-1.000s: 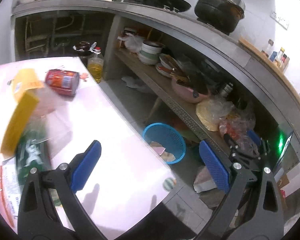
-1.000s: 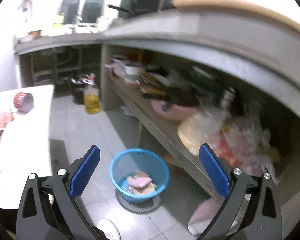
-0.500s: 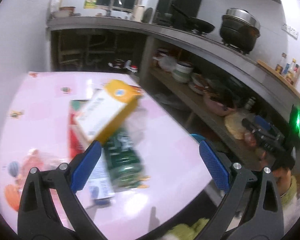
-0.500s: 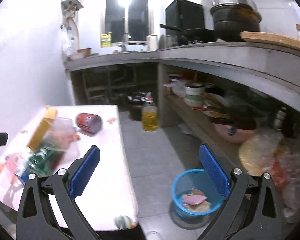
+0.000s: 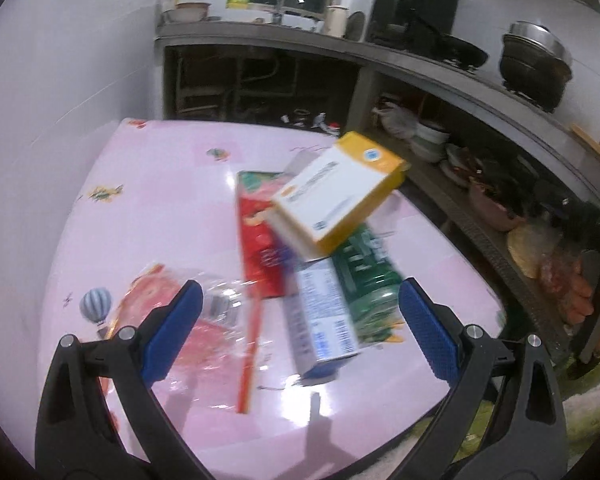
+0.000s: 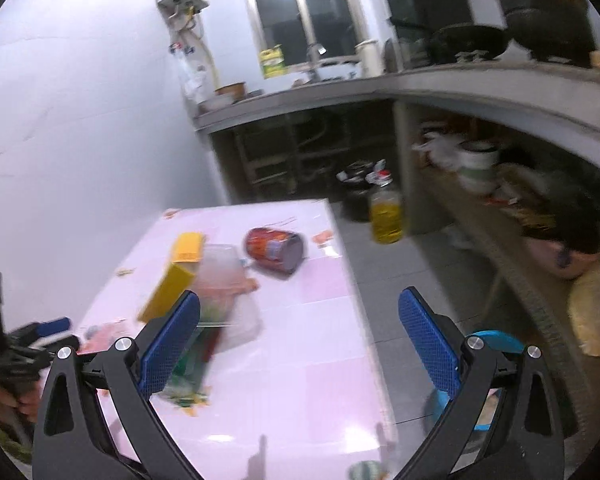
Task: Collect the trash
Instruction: 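Grasp the yellow-and-white medicine box with the left tool while the right tool approaches the clear plastic tray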
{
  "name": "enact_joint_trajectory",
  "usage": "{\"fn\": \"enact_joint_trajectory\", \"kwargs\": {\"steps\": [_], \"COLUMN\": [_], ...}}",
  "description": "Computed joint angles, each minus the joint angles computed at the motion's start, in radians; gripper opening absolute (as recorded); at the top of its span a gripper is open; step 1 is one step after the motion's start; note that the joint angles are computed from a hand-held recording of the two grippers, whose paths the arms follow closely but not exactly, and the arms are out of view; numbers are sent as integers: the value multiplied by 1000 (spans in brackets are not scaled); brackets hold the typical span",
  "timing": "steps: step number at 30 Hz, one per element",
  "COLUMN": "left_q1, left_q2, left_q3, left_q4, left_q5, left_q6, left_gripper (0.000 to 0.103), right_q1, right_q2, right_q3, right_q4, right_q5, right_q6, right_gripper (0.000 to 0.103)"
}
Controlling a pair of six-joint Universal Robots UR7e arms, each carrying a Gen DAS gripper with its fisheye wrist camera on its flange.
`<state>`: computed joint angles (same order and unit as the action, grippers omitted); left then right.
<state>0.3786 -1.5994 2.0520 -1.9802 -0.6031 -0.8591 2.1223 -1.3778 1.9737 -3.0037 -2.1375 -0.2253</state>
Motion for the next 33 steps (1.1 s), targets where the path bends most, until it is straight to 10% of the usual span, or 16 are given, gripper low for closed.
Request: {"fn": "enact_joint_trajectory", "kwargs": {"steps": [8,20,33], "left_q1": [26,155,321], "left_q2": [-62,104,358], "left_q3": [16,-21,-371], "left_q4": [84,-557,-303], "left_q5": [26,-154,-386], "left_q6": [-63,542,931], "left_gripper": [94,90,91], "right_q1": [-13,-73,-133], "right_q2": [76,176,100], "right_q3": [-85,-187,-136], "right_q4": [127,291,301], "right_q5": [141,443,467], "right_q6": [54,257,340], "right_gripper": [96,83,83]}}
